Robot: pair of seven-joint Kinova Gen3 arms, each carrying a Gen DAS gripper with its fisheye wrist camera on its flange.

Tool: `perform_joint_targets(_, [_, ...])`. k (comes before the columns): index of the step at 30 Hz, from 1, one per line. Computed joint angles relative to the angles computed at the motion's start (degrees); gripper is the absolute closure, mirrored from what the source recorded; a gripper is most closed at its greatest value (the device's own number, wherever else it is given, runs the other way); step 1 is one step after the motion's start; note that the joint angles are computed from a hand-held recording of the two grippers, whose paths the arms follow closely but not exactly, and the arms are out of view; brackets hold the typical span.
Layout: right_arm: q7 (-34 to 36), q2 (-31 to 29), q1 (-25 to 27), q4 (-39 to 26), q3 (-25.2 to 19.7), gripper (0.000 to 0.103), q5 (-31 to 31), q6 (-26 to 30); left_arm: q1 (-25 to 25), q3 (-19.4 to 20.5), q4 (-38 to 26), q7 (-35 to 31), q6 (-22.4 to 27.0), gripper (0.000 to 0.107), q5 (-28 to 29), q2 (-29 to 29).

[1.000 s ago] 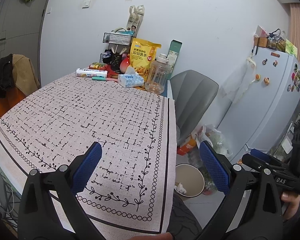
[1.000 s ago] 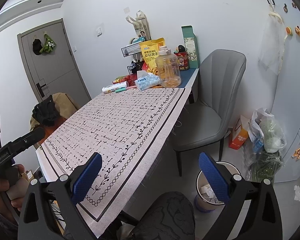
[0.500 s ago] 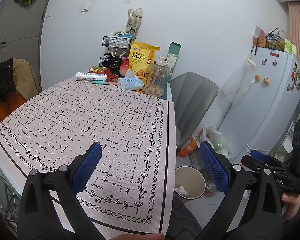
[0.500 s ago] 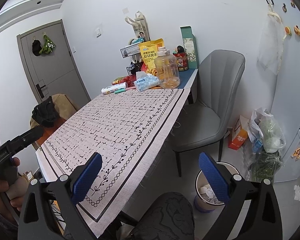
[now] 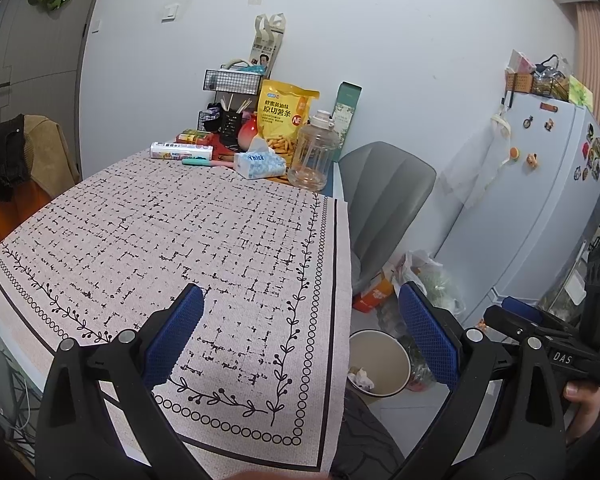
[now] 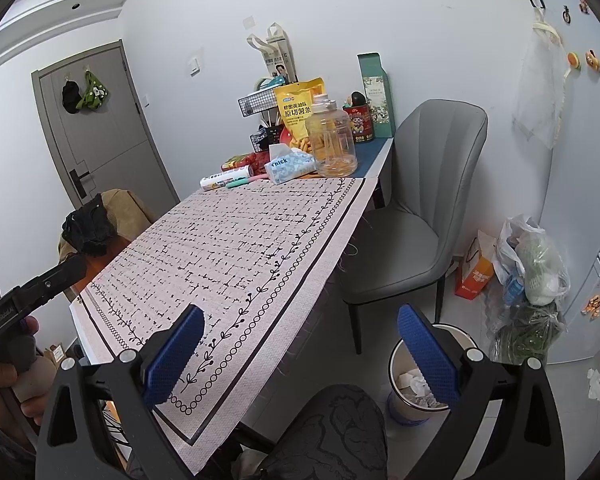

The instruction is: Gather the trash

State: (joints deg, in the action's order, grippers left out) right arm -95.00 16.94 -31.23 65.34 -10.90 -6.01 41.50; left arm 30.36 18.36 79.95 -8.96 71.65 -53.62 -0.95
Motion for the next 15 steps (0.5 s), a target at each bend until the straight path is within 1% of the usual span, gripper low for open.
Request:
perform_joint_targets(1, [0.08,-0.02,0.07,0.01,-0.03,0.008,-0.09,0.05,0.02,0.09,-0.07,0.37,0.49,0.011,-0.18,0.12])
perform_joint_targets(3, [0.29,0.01,0.07,-0.06,-0.05,0.008,-0.07,0.06,-0.25,-0.31,0.46,0.23,-0.46,0.011,0.57,-0.35])
perform_joint_targets(9, [0.24,0.59,-0.03,-0.79,0.11,0.008,-0.08,0.71,-1.02,-0.39,0.65,-0.65,-1.13,0.011,1.81,-0.42])
perform_joint_targets(15, [-0.47,1.81,-0.73,-2.09,0.53,0.008,0.69,1.93,-2.36,-0.91,2.76,-0.48,-3.96,0.011,3.70,-1.16])
